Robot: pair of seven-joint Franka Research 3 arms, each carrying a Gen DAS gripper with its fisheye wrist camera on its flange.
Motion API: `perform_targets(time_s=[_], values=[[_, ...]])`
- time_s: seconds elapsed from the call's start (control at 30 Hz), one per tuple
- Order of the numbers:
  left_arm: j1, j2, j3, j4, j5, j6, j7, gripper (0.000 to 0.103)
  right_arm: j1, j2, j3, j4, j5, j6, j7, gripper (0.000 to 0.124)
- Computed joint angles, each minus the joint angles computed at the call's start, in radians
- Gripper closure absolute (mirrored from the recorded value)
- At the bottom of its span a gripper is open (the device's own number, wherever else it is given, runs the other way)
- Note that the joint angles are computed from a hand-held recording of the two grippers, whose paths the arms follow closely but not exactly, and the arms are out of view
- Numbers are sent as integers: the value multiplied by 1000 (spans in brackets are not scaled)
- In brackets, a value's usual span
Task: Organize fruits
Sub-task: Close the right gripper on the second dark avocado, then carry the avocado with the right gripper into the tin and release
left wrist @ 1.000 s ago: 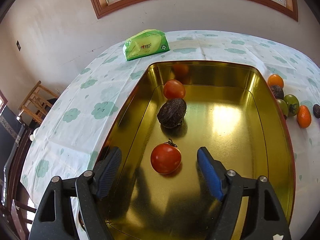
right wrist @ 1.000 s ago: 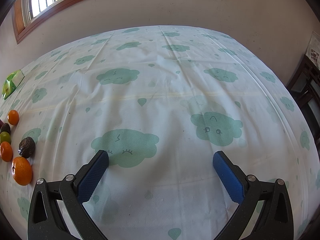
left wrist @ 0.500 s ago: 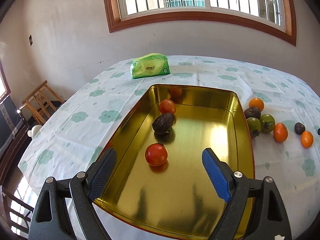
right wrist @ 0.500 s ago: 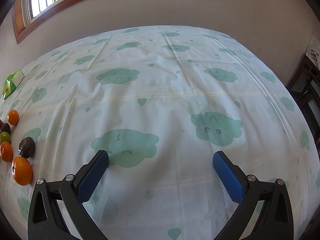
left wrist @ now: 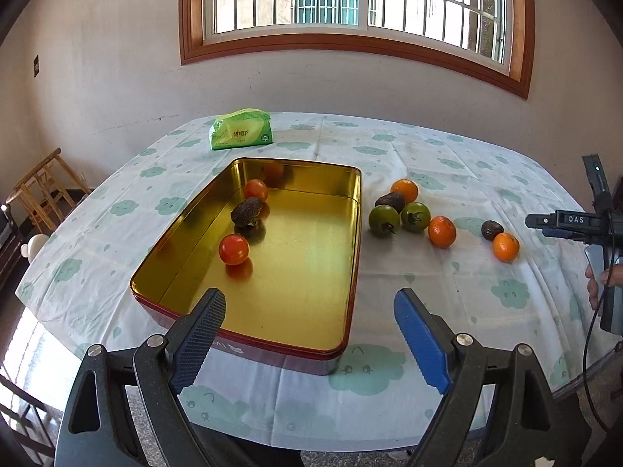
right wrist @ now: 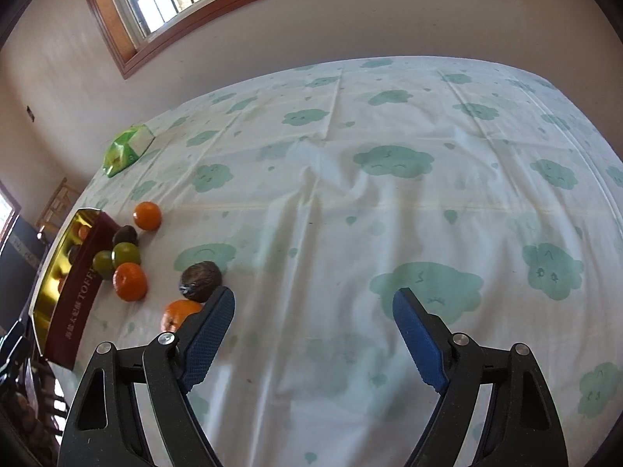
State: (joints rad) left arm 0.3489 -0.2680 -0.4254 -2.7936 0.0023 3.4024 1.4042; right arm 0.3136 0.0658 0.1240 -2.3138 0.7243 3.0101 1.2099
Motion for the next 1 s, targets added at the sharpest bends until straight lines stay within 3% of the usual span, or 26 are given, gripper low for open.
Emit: perform_targets(time_s=[0.03,0.1,0.2,0.3,0.4,0.47,0.53,0.67,0.8,1.0], values=[[-18,-7,12,-4,10,-4,0,16,2,11,6,30,-3,-42,-12,41],[-34,-19,15,-11,28,-5,4,16,24,40,-9,77,-132,-93,68,41],[21,-45,-70,-27,10,16,24,15,43,81,-20,135,-263,-151,154,41],[19,-55,-84,-35,10,21,36,14,58,117,-34,180,-361,-203,231,43],[13,-50,-83,-32,14,10,41,14,53,157,-32,229,-397,-263,263,63],[0,-43,-68,-29,24,-1,37,14,64,165,-43,235,-449,-255,295,73],[-17,-34,-45,-26,36,-12,26,14,47,172,-30,249,-427,-272,281,87],[-60,-24,18,-24,66,-25,-9,14,51,150,-24,226,-432,-236,286,87],[-68,-27,43,-30,77,-18,-38,14,39,107,26,197,-326,-177,199,87],[-51,-62,32,-52,84,-10,-50,14,71,105,89,267,-160,-203,41,87]])
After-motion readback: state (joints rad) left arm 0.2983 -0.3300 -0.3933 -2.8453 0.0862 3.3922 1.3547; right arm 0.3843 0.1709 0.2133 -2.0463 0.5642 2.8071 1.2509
